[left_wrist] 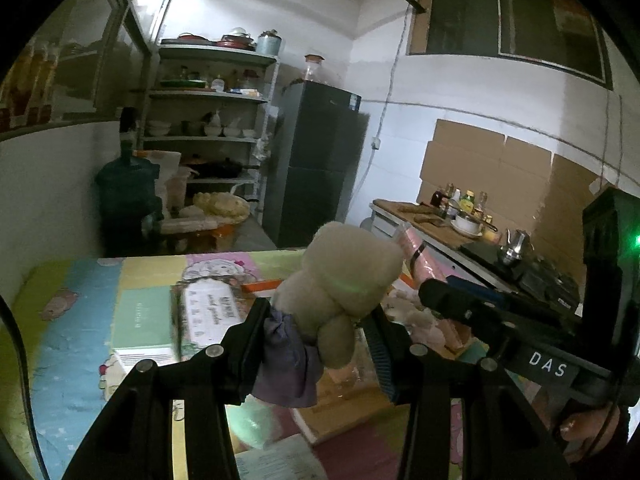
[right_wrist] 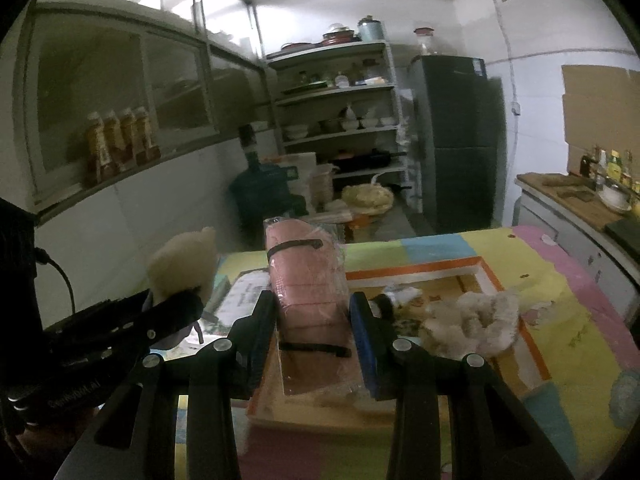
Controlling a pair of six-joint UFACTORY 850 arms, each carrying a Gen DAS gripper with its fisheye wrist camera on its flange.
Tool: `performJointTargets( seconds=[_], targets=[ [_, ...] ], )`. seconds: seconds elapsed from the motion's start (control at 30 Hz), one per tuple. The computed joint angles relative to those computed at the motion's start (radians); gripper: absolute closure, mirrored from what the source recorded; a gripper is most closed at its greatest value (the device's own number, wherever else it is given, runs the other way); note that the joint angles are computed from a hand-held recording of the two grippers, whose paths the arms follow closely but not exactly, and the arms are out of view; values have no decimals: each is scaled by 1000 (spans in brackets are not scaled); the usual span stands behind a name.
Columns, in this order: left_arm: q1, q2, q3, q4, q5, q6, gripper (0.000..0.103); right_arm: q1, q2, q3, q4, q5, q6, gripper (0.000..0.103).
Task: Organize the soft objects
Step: 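Carry the teddy bear and pink packet over the box lid with both tools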
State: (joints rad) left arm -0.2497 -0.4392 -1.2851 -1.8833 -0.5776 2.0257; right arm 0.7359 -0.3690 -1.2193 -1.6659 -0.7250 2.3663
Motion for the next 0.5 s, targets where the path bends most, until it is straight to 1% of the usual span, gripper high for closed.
performJointTargets(
  seconds=[0.2,0.5],
  targets=[
    [-32,-25,-28,25,29,-29,55,-17,29,49,-15,-4,41,64],
    [-70,-60,-69,64,72,-74,55,-48,53,101,-38,12,103,64]
  ],
)
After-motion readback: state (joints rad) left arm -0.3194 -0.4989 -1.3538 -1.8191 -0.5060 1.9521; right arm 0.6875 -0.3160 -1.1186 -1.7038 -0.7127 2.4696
